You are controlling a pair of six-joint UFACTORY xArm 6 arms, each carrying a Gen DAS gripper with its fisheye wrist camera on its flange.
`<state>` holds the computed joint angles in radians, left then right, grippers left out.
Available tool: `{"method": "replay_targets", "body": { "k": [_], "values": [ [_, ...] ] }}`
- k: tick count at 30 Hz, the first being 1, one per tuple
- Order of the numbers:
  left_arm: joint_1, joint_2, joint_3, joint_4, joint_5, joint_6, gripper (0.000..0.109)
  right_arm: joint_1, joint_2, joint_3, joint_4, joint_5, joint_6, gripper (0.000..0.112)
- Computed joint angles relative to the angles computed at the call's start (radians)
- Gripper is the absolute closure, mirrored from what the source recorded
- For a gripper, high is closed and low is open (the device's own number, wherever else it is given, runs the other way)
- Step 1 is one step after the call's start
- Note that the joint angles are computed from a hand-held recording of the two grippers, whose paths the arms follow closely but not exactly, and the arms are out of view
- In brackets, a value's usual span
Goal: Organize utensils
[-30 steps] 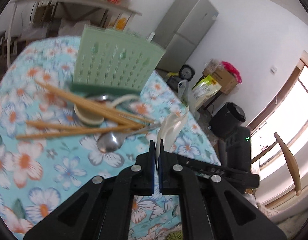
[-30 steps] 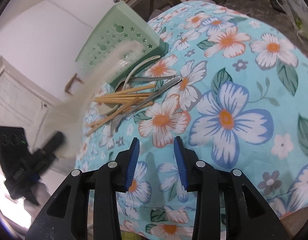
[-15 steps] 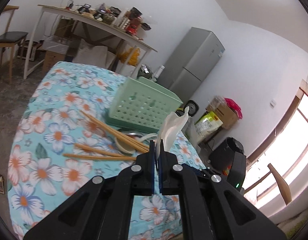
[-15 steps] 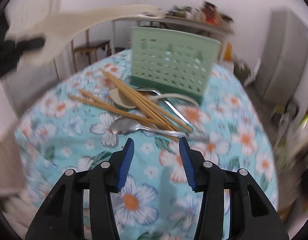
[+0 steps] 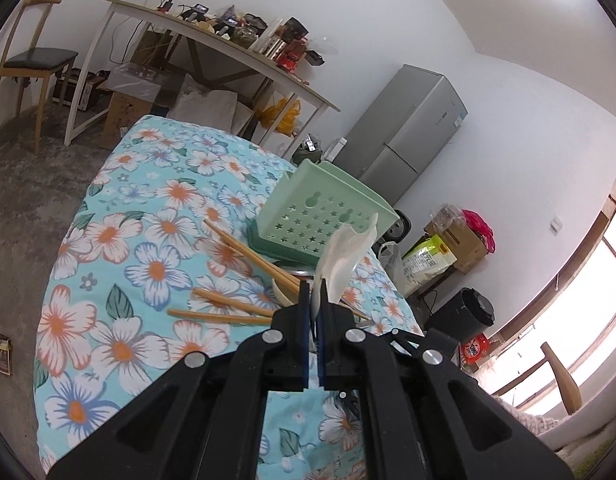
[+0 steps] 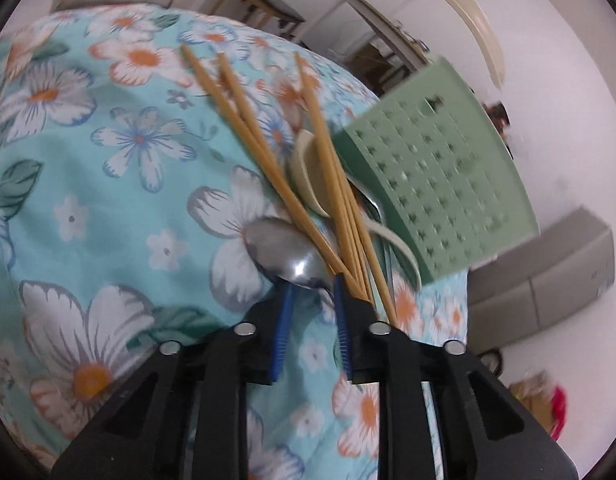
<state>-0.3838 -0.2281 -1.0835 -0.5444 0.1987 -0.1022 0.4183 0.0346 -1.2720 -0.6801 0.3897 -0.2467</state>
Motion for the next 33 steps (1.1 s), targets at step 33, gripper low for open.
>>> {"method": "replay_targets", "body": {
  "k": [33],
  "values": [
    [0.036, 0.041, -0.055, 0.115, 0.017, -0.093, 0.107, -0.018, -0.039, 0.053, -0.135, -0.244, -0.051, 0.109]
  ]
}}
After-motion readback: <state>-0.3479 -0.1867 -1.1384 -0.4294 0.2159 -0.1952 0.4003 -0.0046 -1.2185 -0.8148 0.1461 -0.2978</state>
